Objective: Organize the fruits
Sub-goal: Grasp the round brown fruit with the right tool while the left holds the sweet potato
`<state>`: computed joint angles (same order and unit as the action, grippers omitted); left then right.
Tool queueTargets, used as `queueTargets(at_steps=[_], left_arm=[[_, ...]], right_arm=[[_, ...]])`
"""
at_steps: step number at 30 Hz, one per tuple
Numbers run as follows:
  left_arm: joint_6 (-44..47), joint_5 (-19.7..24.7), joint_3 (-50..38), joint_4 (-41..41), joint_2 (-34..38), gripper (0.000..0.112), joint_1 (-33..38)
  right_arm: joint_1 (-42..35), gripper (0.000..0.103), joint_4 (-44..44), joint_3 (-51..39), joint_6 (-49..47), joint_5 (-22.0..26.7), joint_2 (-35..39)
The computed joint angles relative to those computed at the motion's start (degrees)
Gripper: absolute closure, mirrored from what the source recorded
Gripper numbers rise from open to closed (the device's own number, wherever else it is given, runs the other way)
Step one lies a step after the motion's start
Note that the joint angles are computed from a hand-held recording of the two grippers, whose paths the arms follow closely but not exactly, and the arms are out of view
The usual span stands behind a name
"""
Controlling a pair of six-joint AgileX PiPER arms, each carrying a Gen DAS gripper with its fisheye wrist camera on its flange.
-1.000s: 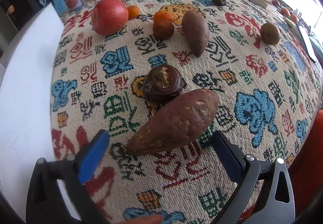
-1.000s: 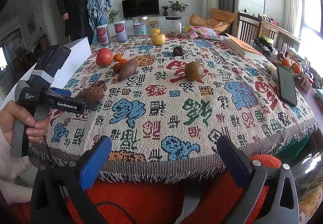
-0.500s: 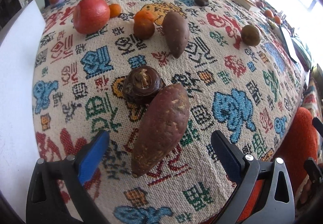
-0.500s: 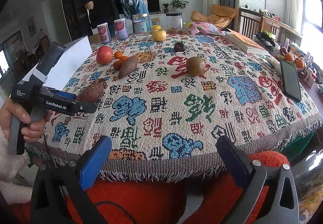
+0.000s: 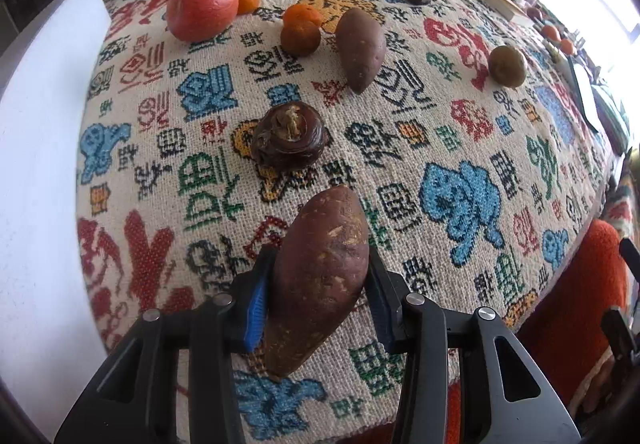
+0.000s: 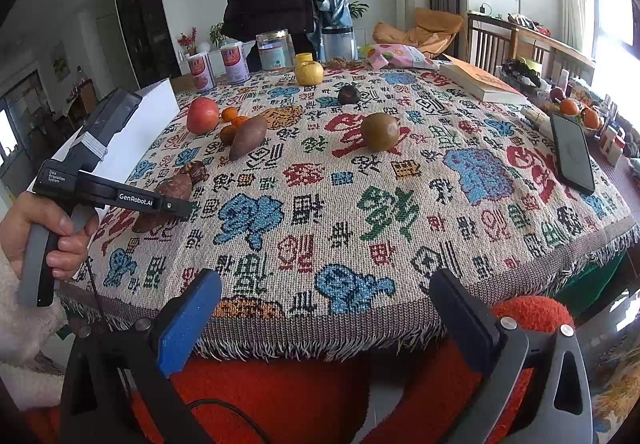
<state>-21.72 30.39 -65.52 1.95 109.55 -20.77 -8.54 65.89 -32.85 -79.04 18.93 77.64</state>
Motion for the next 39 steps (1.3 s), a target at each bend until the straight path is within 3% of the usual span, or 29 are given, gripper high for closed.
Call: queueTargets(at_steps=[4, 10, 13, 18, 22, 25, 30, 32, 39], left_arm=[[-9.56, -3.57, 6.8, 6.94, -3.73, 0.067, -1.16], [-21.23, -3.63, 6.23, 20.35, -2.24, 0.06, -3.91], [-20.41, -4.93, 7.67, 19.84, -3.31, 0.068, -3.43], [-23.54, -8.7, 11.31, 20.38, -5.29, 0.069, -2.13], [-26.92, -10.52, 13.27, 22.58, -6.21, 0.068, -1.92], [-30.91, -9.89, 13.12, 26.37, -5.94, 0.068, -2.94], [-29.59, -11.24, 13.8, 24.12, -6.4, 0.068, -2.06], [-30.58, -11.6, 14.16, 24.82, -6.54, 0.068, -2.15], [-30.31, -12.02, 14.2, 23.63, -6.58, 0.068, -1.75]], right_arm=[[-1.18, 0.0, 0.29, -0.59, -0.28, 1.41, 1.31], [-3.38, 0.0, -3.96, -3.83, 5.71, 5.52, 6.48], [-2.96, 0.0, -7.19, -4.38, 9.28, 5.52, 7.64], [-1.99, 0.0, -8.7, -4.49, 10.74, 4.83, 7.99], [-3.56, 0.0, -11.54, -8.91, 14.69, 8.45, 11.31], [-2.51, 0.0, -18.8, -15.91, 21.91, 10.81, 16.17], [-0.21, 0.001, -32.7, -32.66, 33.3, 16.03, 27.36], [0.64, 0.006, -38.26, -40.17, 37.62, 16.39, 31.05], [4.83, 0.018, -51.71, -70.21, 46.15, 27.49, 47.74]])
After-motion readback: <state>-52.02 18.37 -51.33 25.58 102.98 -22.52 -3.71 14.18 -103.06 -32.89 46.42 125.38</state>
